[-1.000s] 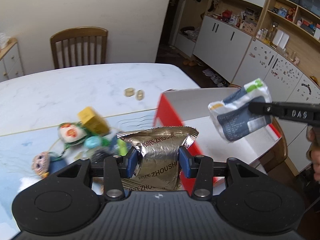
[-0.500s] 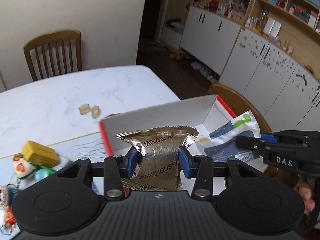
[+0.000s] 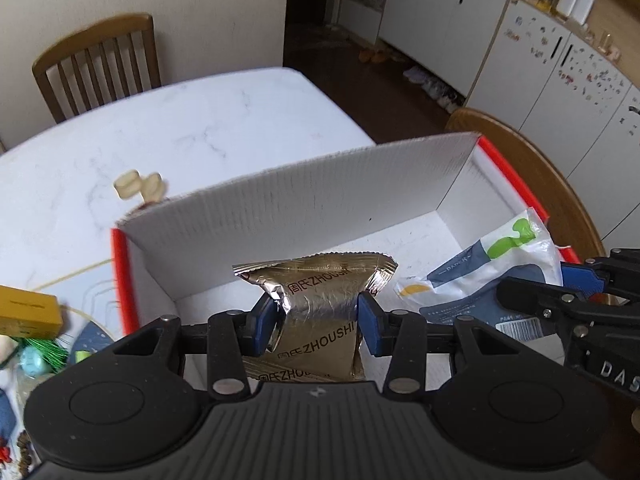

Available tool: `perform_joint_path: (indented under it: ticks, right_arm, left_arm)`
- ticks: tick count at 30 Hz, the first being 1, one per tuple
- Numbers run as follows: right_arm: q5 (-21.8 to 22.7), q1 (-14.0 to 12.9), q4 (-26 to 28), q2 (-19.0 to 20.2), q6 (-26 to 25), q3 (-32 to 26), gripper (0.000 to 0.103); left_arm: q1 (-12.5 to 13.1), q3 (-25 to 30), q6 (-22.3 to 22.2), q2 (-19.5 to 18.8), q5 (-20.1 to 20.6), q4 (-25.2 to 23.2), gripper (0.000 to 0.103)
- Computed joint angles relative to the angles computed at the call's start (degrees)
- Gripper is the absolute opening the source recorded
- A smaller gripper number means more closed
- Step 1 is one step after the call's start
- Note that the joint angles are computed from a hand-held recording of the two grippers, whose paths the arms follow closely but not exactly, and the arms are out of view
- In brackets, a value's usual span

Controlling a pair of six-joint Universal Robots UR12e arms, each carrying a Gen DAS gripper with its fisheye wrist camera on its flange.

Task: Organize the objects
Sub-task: 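Open the left gripper to drop the gold bag while the right drops its bag into the box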

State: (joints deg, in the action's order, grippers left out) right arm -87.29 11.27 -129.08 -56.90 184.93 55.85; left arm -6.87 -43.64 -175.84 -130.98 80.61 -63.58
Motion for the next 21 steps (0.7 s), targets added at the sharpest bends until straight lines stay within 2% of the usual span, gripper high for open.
perform_joint_path:
  ticks: [8,13,17,21]
  right_arm:
    - [-3.1,0.6,5.6,3.0,-4.4,-5.2,0.022]
    - [-2.8,0.4,6.3,4.0,-5.2,-6.3,0.022]
    - [-2.6,0.2,5.9,4.3,-6.0,-6.6,0.024]
    - [-3.4,0.1,5.5,4.5,-6.2,-7.1,0.031]
  left_arm:
    - [-0.6,2.3,0.3,-1.6,1.6,-1.7,0.043]
    - [-0.7,2.4,-0.1,-1.7,1.7,-1.4,0.044]
    - [-0.5,1.1,-1.4,-1.0,1.2,-0.4,0.062]
    - [-0.4,-0.6,-2.4,0.0,1.1,1.5,0.064]
